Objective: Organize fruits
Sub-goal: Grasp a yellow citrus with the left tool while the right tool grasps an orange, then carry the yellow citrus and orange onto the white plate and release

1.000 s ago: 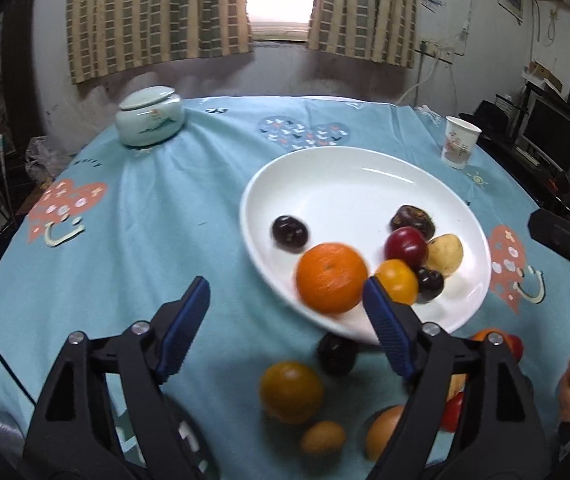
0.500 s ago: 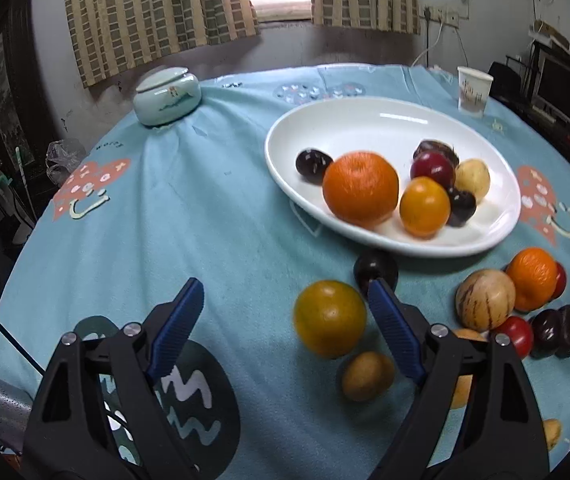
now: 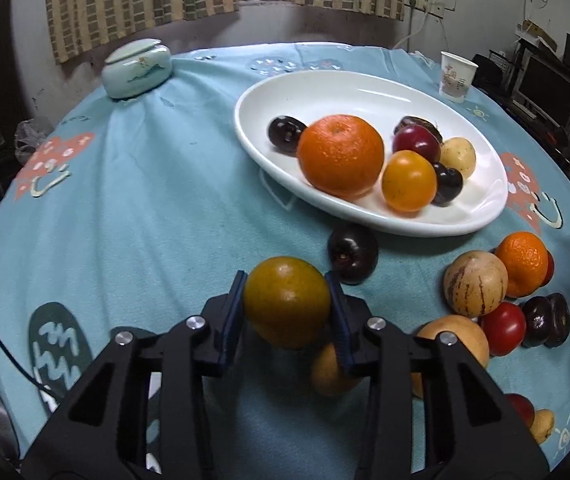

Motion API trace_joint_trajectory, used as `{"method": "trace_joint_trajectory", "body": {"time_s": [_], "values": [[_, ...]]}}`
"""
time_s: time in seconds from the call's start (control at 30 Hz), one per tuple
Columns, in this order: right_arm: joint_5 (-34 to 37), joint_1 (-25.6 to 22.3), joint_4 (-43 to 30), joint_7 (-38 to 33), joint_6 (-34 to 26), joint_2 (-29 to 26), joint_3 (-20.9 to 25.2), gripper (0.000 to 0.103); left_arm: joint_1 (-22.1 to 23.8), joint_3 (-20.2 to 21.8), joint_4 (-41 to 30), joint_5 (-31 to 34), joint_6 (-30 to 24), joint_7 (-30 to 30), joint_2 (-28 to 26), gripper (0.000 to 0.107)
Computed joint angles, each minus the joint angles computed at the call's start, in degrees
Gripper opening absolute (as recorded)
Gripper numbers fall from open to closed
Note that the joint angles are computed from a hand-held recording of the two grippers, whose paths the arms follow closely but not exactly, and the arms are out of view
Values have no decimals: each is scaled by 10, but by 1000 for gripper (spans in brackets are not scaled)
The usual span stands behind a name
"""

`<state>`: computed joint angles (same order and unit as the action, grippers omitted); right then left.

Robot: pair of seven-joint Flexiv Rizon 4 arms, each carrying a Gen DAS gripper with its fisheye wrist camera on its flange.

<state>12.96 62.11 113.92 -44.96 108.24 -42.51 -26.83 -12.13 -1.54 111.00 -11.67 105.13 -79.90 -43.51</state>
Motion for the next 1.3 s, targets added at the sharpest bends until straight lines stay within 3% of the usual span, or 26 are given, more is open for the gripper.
{"method": "trace_joint_trajectory", "body": {"time_s": [0.2, 0.37, 0.43, 0.53, 0.6, 0.63, 0.7, 0.83, 0.97, 1.07, 1.17, 1.3], "values": [[-42, -31, -6, 19, -46, 7, 30, 102, 11, -5, 22, -4, 25, -19, 15, 39], [-73, -75, -8, 18, -11, 8, 82, 102, 6, 1, 17, -4, 13, -17, 14, 39], [-64, -38, -7, -6, 6, -1, 49, 102, 8, -1, 16, -2, 15, -16, 14, 39], [-52, 60, -8, -52, -17, -27, -47, 102, 5, 2, 15, -3, 13, -15, 13, 39], [-65, 87, -13, -73, -38, -40, -73, 90, 7, 0, 16, -2, 12, -15, 13, 39], [-77, 88, -16, -80, -52, -42, -74, 75, 6, 0, 16, -2, 12, -15, 13, 39], [-98, 63, -25, -81, -73, -38, -47, 62, 6, 1, 15, -2, 10, -14, 13, 39], [-116, 35, -25, -65, -70, -34, -24, 59, 9, -1, 12, -1, -1, -12, 12, 39], [-128, 57, -23, -69, -68, -42, -44, 40, 19, -10, 7, -2, -21, -14, 10, 39], [-134, 69, -24, -71, -75, -45, -54, 40, 33, -23, 5, 2, -29, -15, 8, 39], [-134, 47, -24, -69, -66, -39, -33, 39, 23, -13, 3, 3, -27, -18, 7, 39], [-114, 34, -20, -65, -35, -31, -22, 39, 14, -5, 17, 8, 24, -28, 15, 39]]}}
